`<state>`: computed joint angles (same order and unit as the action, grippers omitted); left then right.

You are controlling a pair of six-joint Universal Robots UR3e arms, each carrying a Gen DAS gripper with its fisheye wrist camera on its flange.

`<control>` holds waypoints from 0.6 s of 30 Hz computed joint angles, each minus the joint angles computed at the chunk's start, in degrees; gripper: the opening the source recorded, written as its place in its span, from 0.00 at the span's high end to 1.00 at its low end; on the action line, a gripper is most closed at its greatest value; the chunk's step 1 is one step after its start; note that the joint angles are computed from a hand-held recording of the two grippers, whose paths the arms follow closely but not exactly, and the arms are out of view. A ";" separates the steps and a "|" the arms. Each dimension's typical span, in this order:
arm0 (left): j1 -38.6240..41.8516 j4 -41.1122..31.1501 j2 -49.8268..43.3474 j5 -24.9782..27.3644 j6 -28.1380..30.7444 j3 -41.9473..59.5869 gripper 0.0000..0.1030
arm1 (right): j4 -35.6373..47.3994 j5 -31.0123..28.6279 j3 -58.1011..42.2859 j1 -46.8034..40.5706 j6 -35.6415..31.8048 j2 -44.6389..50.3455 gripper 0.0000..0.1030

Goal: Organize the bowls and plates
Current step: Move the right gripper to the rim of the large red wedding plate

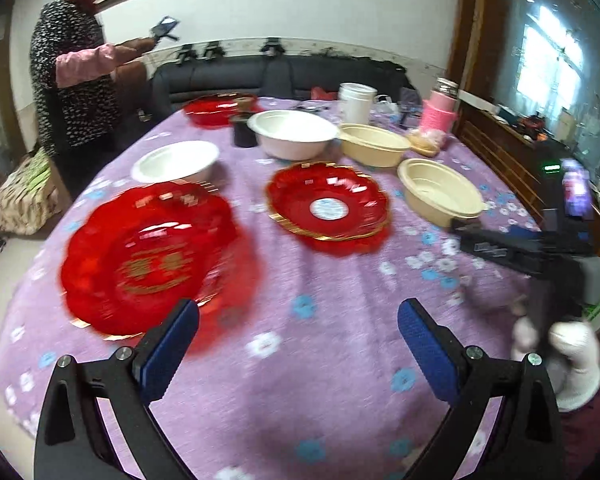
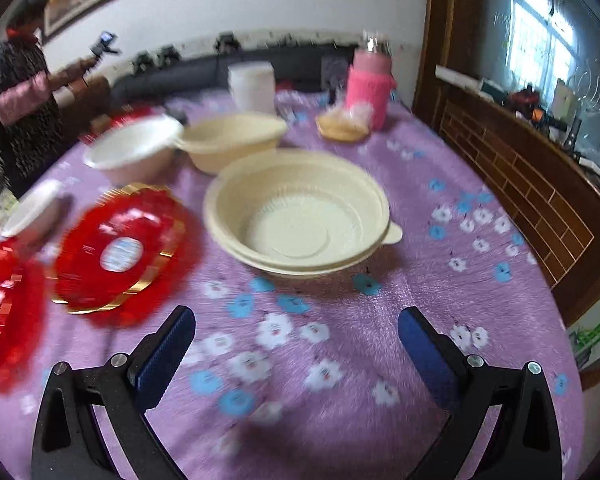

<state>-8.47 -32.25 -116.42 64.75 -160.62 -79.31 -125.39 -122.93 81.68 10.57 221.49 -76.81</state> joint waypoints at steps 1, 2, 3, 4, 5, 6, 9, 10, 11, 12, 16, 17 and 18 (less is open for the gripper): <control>1.31 -0.33 1.28 -0.29 0.36 -1.57 0.03 | -0.50 -1.20 -0.49 1.85 0.28 -0.51 0.01; 2.41 -0.56 2.37 -0.58 0.70 -2.92 0.03 | -0.89 -1.56 -1.18 2.81 0.18 -0.44 0.01; 2.80 -1.51 2.17 -0.15 0.60 -2.07 0.03 | -2.14 -1.08 -1.13 3.48 -0.22 -0.69 0.01; 3.45 -2.11 2.45 0.26 0.70 -2.04 0.03 | -3.97 0.55 -0.85 3.99 -0.68 -1.10 0.01; 4.10 -2.54 2.71 0.54 0.76 -2.07 0.03 | -5.26 2.29 -0.98 4.06 -0.87 -0.90 0.01; 3.91 -3.50 1.78 1.24 0.23 -0.11 0.03 | -5.93 4.18 -1.39 4.25 -0.77 -0.74 0.01; 4.66 -3.44 1.05 3.14 0.14 0.94 0.03 | -6.90 12.59 -3.56 3.36 -0.79 0.68 0.01; 5.00 -2.65 1.25 3.98 0.09 0.44 0.03 | -7.19 15.23 -4.94 3.28 -0.60 1.84 0.01; 5.46 -1.89 1.49 4.31 0.14 -0.09 0.03 | -7.27 17.46 -6.43 3.20 -0.61 3.13 0.01; 5.44 -1.95 0.97 4.62 -0.19 0.70 0.03 | -6.85 18.74 -8.20 3.47 -0.55 4.58 0.01; 7.95 -2.55 1.09 3.49 0.02 1.03 0.03 | -4.00 21.68 -17.92 5.29 -1.41 11.89 0.01; 8.11 -2.77 0.70 3.77 -0.43 1.70 0.03 | -3.17 22.09 -20.41 5.75 -1.81 13.51 0.01; 8.61 -3.05 0.39 3.72 -0.57 2.29 0.03 | -2.42 22.27 -22.76 6.23 -2.12 15.09 0.01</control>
